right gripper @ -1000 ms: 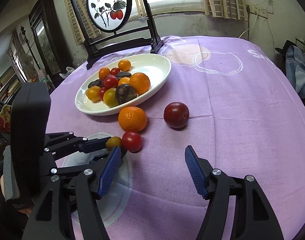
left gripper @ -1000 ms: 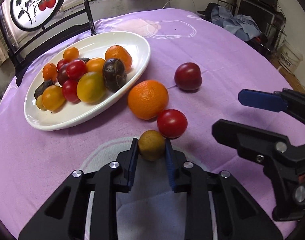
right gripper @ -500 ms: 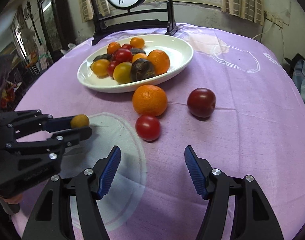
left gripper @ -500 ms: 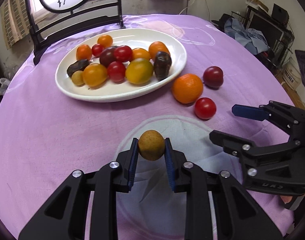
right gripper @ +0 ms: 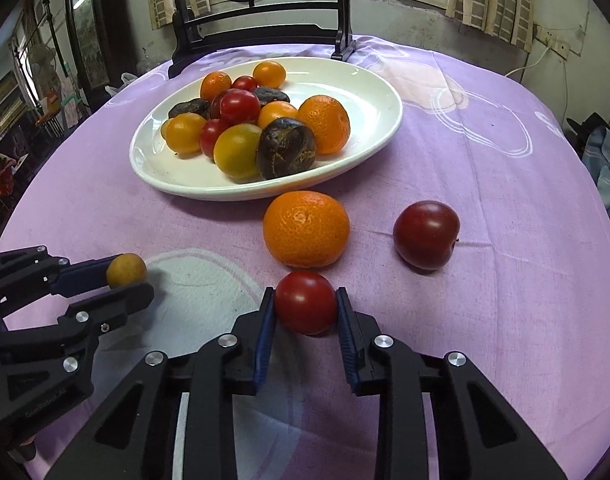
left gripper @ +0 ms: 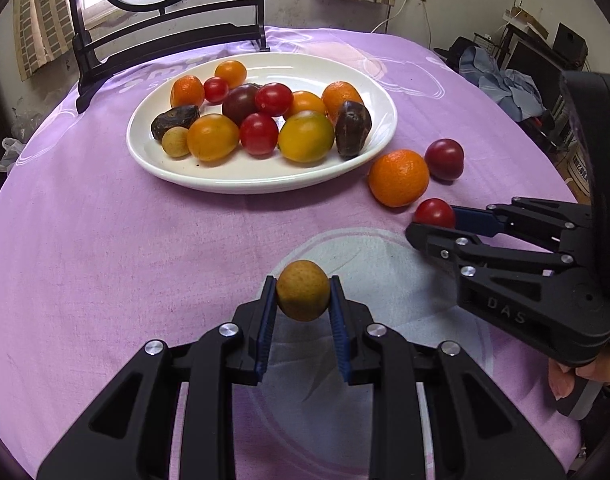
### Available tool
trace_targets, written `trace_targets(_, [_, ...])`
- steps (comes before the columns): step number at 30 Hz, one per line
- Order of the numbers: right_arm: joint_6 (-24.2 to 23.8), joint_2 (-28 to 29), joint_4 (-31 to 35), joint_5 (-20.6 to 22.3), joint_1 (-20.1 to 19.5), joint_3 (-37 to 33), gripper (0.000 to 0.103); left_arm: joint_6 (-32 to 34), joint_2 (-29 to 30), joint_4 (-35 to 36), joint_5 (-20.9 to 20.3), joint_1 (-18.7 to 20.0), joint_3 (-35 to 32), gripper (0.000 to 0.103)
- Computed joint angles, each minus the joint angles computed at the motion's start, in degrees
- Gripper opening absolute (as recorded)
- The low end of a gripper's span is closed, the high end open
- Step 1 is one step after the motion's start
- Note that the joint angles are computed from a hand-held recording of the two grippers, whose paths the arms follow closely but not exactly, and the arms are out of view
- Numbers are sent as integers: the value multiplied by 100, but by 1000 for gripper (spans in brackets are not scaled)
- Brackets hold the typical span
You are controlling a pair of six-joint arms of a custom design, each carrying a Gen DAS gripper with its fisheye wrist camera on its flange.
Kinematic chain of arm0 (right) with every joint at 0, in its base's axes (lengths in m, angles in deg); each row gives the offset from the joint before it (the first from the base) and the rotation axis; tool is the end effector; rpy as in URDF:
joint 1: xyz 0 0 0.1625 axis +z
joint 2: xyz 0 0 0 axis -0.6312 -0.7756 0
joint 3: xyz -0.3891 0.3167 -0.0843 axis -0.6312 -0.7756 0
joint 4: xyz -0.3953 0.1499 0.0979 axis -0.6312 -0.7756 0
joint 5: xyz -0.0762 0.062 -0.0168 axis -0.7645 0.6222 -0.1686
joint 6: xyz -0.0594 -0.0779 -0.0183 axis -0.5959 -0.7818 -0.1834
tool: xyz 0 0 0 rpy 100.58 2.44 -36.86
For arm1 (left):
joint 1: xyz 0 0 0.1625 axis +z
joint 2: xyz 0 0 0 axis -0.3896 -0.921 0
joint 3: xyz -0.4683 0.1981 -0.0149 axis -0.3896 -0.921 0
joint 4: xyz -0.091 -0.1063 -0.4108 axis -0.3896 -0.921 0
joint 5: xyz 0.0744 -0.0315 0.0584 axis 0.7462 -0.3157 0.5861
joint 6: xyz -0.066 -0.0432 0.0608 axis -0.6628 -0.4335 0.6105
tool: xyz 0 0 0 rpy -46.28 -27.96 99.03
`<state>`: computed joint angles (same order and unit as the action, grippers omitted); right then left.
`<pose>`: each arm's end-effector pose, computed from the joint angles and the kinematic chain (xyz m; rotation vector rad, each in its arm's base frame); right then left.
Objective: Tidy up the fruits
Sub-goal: 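Carry both fruits over the white plate and open both tools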
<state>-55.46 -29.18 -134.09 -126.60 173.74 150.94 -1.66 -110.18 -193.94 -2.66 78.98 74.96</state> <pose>0.3614 -0.2811 -0.1221 0.4434 -2.3615 0.6254 0.0363 -0.2958 0.2808 0.7246 2.3994 -0.5051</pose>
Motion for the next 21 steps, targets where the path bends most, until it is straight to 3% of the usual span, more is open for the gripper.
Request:
trace_targets(7, [76,-172,-202,19,236,209,30,-144,-60,86,93,-75,-11,25])
trace_targets(15, [-353,-409,-454,-85,533,151,30,-355,-337,437,362,-364,-192,25])
trace_targets(21, [-699,-443,-558,-57,535,-39,30,-326,-319,383,511,-499,-447,25])
